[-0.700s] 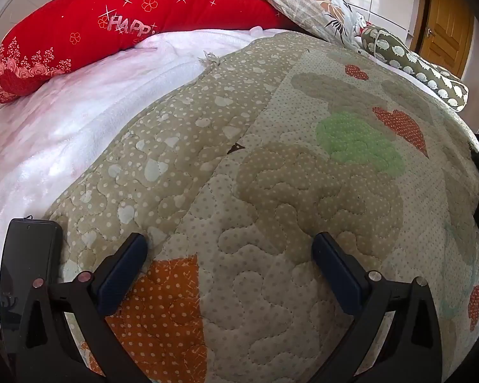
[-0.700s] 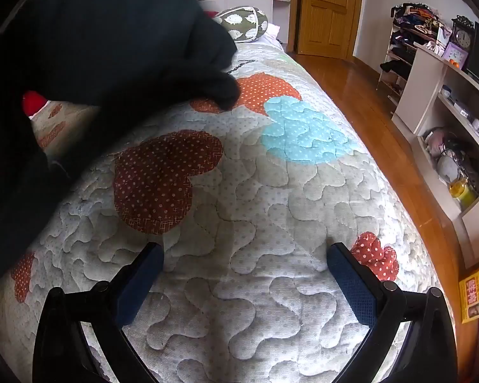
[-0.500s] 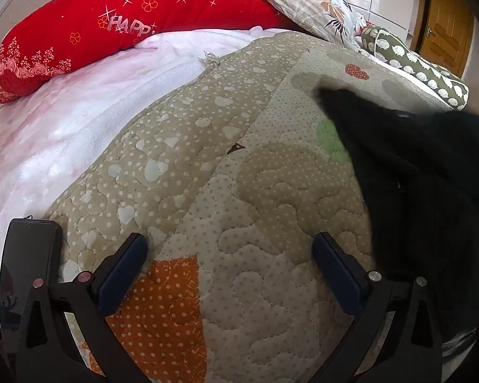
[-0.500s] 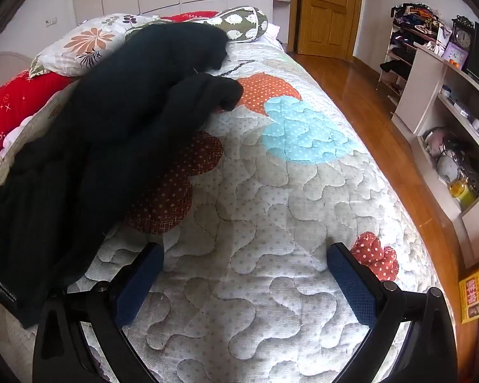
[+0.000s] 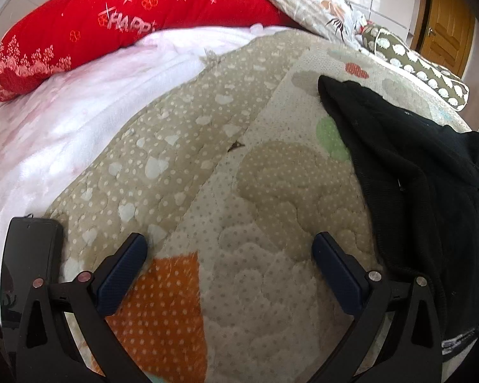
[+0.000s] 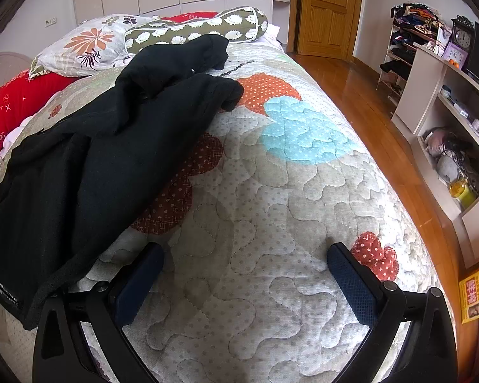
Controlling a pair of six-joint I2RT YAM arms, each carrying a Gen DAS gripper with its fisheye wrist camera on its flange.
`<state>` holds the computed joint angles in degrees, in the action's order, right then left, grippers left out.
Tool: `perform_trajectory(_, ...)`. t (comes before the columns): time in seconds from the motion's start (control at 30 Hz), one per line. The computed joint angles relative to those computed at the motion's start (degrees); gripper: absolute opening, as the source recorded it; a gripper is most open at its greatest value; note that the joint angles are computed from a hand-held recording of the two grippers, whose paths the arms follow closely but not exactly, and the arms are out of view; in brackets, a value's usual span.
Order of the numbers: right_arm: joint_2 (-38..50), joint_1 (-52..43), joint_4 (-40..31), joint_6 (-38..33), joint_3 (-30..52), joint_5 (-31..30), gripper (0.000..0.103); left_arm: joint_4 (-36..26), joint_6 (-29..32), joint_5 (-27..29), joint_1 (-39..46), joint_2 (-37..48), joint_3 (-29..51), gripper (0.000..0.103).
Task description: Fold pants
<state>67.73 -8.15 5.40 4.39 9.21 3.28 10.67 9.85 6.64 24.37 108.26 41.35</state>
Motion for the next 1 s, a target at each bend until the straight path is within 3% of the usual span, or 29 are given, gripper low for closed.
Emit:
perform_trajectory(0.13,-0.48,0.56,-1.48,0.23,0.76,0.61,0.103,-6.80,1.54,-1.74,-0.03,-4.30,-0.04,0.103)
perform_trajectory(0.2,-0.56,-0.22,-3.56,-0.18,1.96,0.00,0.103,0.57,0.18,-1.22,0.79,-9.48,-6.96,0.103)
perform_trajectory(0.27,-4.33,0.06,-7.93,0.65,2.15,-0.59,0.103,0.54,0.37,2.53,2.53,-16.72,-11.32,0.103)
perform_trajectory(0.43,-32.41,1.11,-27.08,5.19,-0.35,-1.66,0.103,-4.23,2.89,5.46,2.08,-34.14,-18.21,0.103)
perform_trajectory(0.6,-43.95,15.79,-38.68,11.94,2.62,6.51,0.103,-10.06,1.48,5.60,-4.03,-45.58,-21.11,0.103)
perform_trajectory(0.67,-44.84,21.32,-40.15,14.69,3.51,9.94,0.103,-10.16,-0.30,4.47,-7.60,-50.71,-23.57,0.103)
perform_trajectory(0.73,-43.82,27.83,-41.01,18.65,4.61,14.15,0.103,-13.98,-1.97,3.76,-10.29,-53.81,-22.99,0.103)
perform_trajectory(0.77,-43.38,30.56,-41.39,20.15,5.06,15.86,0.103,-18.24,-4.31,6.25,-9.32,-56.81,-22.28,0.103)
perform_trajectory(0.9,-40.63,38.26,-41.59,24.21,6.33,21.19,0.103,-21.18,-5.60,0.45,-17.09,-57.50,-21.63,0.103)
perform_trajectory(1.0,-39.87,41.54,-42.31,25.83,7.14,22.79,0.103,-22.51,-7.19,-0.94,-19.97,-58.90,-21.83,0.103)
